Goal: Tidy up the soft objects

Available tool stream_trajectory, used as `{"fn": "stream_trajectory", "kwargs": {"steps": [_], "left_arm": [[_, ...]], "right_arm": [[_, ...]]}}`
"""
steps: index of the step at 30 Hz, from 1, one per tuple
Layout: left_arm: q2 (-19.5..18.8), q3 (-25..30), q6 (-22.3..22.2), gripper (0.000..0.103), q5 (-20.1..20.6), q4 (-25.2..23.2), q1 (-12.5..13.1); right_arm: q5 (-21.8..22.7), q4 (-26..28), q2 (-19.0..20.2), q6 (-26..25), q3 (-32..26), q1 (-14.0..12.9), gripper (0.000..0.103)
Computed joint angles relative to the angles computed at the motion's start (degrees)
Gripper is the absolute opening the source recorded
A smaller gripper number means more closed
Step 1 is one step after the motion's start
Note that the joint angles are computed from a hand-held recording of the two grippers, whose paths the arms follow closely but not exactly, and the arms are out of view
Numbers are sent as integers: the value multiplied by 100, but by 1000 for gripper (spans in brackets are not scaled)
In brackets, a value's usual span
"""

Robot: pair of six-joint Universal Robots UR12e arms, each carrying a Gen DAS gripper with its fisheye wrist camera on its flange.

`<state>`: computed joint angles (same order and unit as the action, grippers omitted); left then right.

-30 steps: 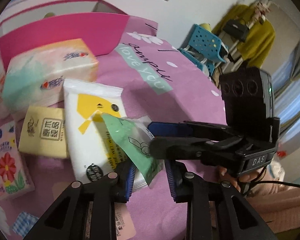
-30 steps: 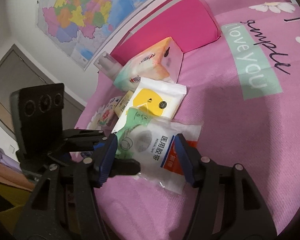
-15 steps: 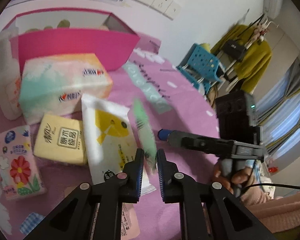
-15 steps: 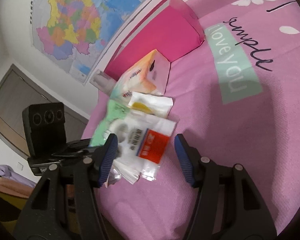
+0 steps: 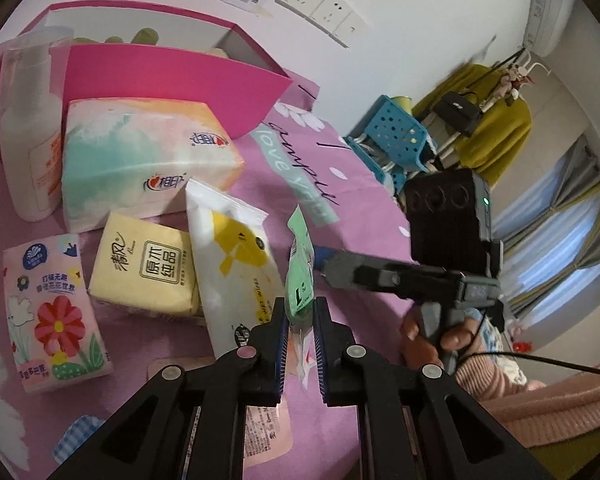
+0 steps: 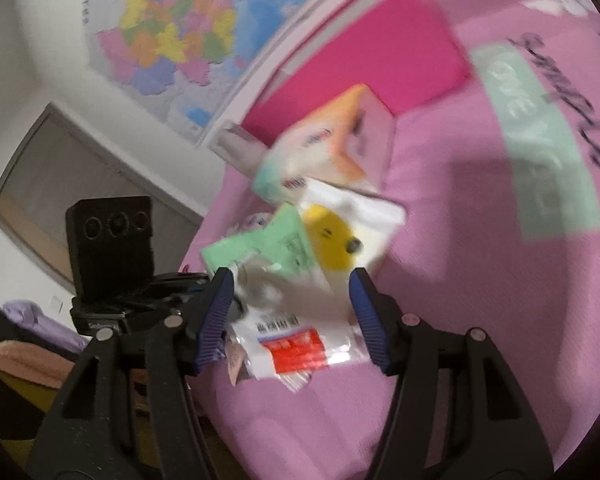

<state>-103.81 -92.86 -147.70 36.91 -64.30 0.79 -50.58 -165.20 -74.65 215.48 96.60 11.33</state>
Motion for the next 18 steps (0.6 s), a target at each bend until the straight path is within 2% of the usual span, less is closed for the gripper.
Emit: {"fn": "stream_trajectory", "kwargs": {"steps": [4, 9, 15, 18], "left_arm": [[-31, 89, 266, 11, -77, -344, 13], [-80, 203, 323, 12, -148, -515, 34], [-206, 578, 145, 13, -146, -46, -68], [-375, 915, -237, 14, 124, 575, -189]], "right_arm": [[428, 203, 139, -376, -205, -39, 62], [318, 376, 98, -788, -317, -19, 41], [-253, 398, 82, -1096, -648, -33, 36], [-646, 438, 170, -1294, -965, -68, 33]]}}
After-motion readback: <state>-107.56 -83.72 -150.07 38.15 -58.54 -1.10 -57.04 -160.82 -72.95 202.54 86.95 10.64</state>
